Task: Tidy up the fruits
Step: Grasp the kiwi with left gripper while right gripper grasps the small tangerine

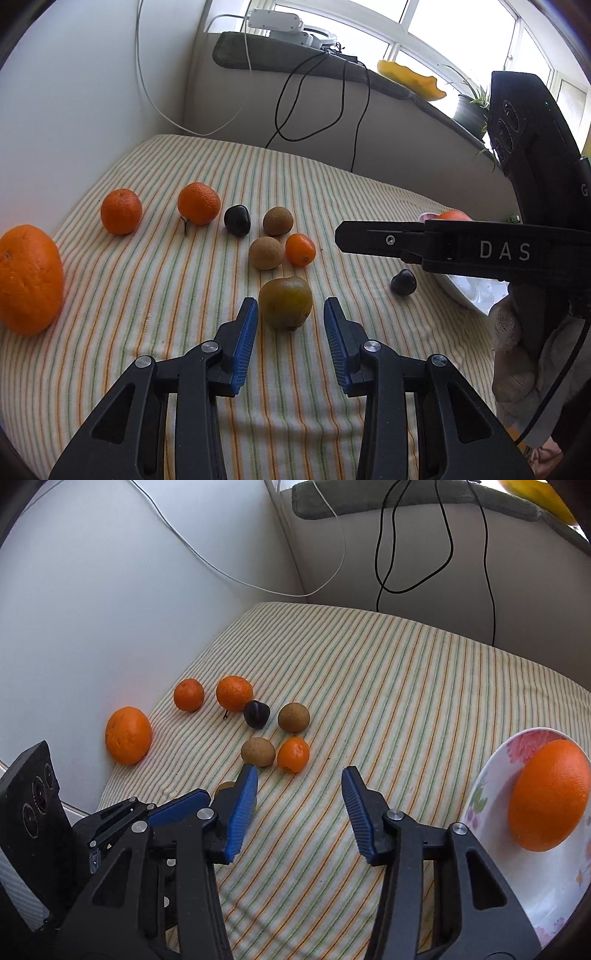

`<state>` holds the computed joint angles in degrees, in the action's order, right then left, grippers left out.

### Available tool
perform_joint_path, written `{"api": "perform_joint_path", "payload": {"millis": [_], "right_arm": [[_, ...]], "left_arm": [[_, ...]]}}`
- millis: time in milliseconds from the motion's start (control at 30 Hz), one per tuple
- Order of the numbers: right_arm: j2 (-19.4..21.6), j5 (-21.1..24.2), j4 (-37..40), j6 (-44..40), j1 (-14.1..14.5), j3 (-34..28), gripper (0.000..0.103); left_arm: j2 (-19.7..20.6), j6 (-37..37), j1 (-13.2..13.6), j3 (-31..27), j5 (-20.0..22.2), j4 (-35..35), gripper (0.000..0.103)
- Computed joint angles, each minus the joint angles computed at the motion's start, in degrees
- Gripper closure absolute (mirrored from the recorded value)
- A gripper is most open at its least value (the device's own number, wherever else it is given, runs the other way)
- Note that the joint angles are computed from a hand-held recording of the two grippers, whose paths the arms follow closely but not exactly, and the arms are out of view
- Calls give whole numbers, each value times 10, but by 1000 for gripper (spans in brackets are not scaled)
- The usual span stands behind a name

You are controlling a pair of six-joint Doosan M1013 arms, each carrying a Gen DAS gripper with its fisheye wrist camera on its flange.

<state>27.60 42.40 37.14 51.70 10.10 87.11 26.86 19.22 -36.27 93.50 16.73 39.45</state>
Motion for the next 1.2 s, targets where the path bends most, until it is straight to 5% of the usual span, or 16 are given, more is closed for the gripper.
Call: {"api": "perform_joint_path", "payload": {"millis": [567, 967, 1200], "right_arm": [[52, 63, -7, 59, 7, -57, 59], [63, 74, -15, 69, 11, -70, 77], [54, 63, -6, 56, 10, -60, 78]], "left_arm": [[17, 96, 8, -23, 16, -97, 67], [23, 84, 8, -27, 20, -88, 73], [20, 69, 8, -21, 13, -74, 75]]}}
